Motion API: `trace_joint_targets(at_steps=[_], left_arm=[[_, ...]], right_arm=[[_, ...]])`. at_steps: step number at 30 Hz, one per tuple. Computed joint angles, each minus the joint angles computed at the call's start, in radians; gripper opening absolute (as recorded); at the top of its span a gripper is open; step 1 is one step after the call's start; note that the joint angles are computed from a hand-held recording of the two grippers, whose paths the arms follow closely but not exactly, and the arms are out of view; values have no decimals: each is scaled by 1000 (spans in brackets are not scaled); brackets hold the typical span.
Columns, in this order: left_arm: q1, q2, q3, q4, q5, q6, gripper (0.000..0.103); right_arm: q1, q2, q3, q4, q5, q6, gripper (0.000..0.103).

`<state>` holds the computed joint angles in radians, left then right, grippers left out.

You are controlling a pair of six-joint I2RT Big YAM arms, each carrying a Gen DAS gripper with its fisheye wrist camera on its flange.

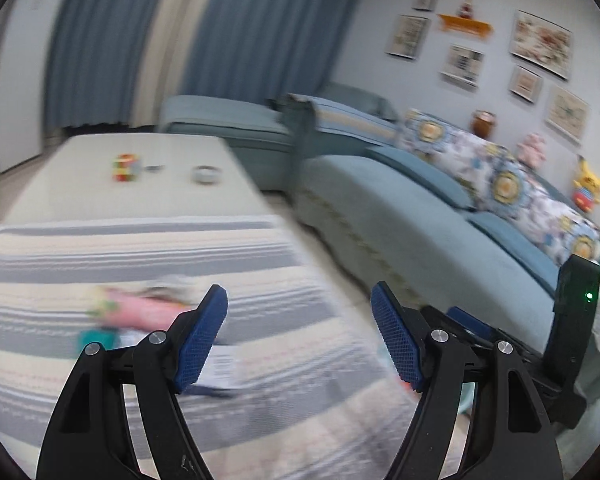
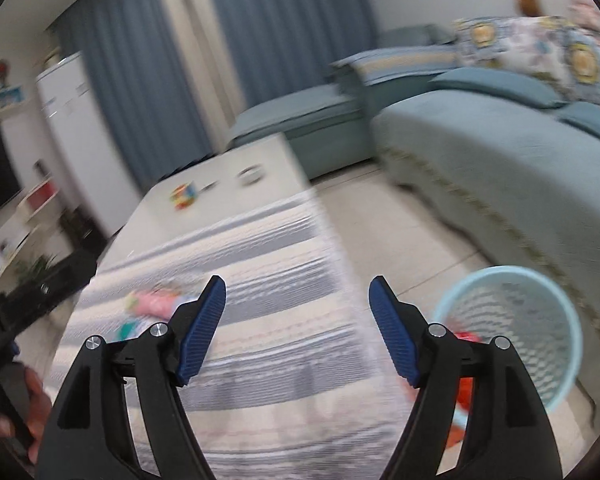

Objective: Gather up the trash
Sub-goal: 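Grasp the teal packet with the left tool while the right tool grasps the milk carton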

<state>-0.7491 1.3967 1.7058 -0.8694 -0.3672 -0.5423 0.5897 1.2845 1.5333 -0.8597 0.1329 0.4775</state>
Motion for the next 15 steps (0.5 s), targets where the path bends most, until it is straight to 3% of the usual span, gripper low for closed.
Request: trace_joint_targets(at_steps=[3,7,15], left_arm=[[79,-69,-87,-15,13,-52,71],[213,-126,-195,-36,84,-122,70],[371,-120,-323,-8,212,-131,65]], right_arm=[[43,79,54,-7,-36,-20,70],[79,208,141,-34,-120,-49,70],[127,371,242,-42,-165,-131,70]])
